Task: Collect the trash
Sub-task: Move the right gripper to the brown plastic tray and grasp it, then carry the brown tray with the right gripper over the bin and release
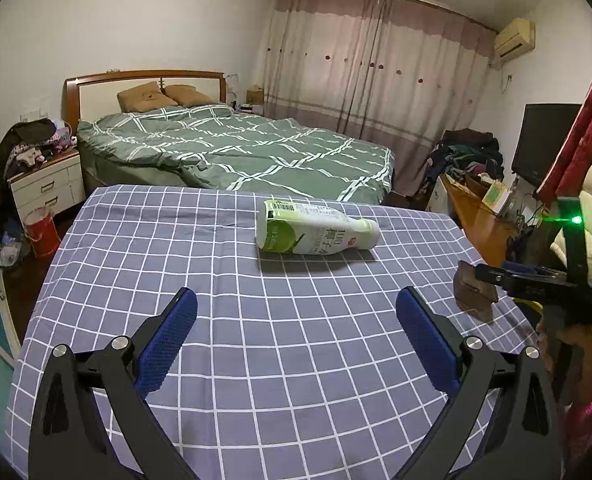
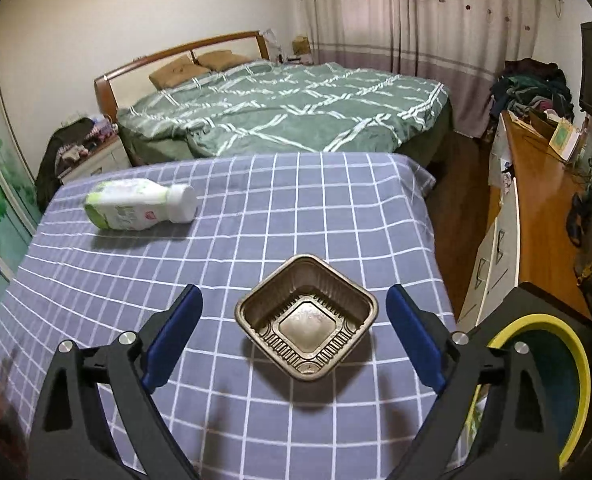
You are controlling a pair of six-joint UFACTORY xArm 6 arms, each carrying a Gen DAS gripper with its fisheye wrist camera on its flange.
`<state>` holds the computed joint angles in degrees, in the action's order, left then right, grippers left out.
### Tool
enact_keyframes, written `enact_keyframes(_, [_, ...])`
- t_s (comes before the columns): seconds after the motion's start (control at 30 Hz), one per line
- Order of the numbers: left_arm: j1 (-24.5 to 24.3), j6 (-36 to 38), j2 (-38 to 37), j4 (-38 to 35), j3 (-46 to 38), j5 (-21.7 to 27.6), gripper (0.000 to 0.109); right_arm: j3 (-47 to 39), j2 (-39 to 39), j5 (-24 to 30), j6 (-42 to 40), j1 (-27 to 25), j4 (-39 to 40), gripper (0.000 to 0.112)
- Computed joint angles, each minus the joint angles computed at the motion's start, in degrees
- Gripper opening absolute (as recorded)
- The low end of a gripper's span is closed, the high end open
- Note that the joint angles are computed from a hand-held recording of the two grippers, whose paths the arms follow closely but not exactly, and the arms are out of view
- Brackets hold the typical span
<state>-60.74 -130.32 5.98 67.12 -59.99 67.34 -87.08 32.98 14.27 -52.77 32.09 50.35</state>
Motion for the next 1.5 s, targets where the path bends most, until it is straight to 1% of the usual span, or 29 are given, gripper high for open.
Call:
enact_keyframes(0.17, [0.2,0.3,0.7,-0.2,-0.6,-0.1,0.098,-1.7,2.7,-0.5,4.4,0.0,-4.8,0.09])
enact_keyframes(0.23, [0.2,0.2,0.6,-0.2,-0.5,-0.3,0.098,-2.6,3.4,0.9,6.5,-0.5,-6.9,0.09])
enact_keyframes(0.33, [0.4,0.6,0.9,-0.3,-0.8,-0.7,0.098,-4.6,4.8,3.4,8.1,-0.9,-7.9,0.09])
enact_keyframes(0.43, [0.6,0.8,1.1,-0.2,-0.9,-1.3,0.098,-5.0,5.3,3.0,8.8,-0.7,-9.2,0.09])
enact_keyframes(0.47, [0.6,1.0,1.3,-0.2,-1.1,-1.4,0.098,-5.1,5.5,2.8,9.1,-0.6,-9.7,0.085])
enact_keyframes(0.53, [0.6,1.3,1.6,-0.2,-1.4,-1.4,0.098,-5.1,5.6,3.0,9.6,-0.6,-10.3,0.083])
enact_keyframes(0.73, [0.7,1.7,2.0,-0.4,-1.8,-1.3,0.098,-3.8,4.0,3.6,5.0,-0.7,-4.5,0.081])
enact_keyframes(0.87, [1.0,1.8,2.2,-0.6,-1.8,-1.8,0.098,-0.9,0.8,4.0,0.0,-0.8,1.6,0.081])
enact_keyframes(1.0, [1.2,1.9,2.5,-0.8,-1.9,-2.2,0.098,2.4,-2.7,3.9,-3.7,-1.5,5.9,0.081])
enact_keyframes(1.17, [1.6,1.6,2.4,-0.5,-1.6,-3.0,0.098,7.1,-6.9,3.1,-7.0,-4.7,10.4,0.082])
enact_keyframes(1.23, [1.7,1.5,2.5,-0.5,-1.7,-3.1,0.098,8.8,-8.1,1.0,-7.8,-6.9,11.8,0.082])
enact_keyframes(1.3, [1.7,1.6,2.6,-0.4,-1.8,-3.1,0.098,9.6,-8.0,-2.0,-5.8,-8.7,10.3,0.082])
enact_keyframes(1.4, [1.6,1.4,2.6,-0.2,-1.7,-3.3,0.098,9.3,-6.5,-2.9,1.2,-12.5,5.0,0.082])
enact_keyframes(1.5, [1.7,1.7,2.6,-0.2,-1.7,-3.4,0.098,9.3,-5.1,-5.3,7.1,-15.1,-0.5,0.083])
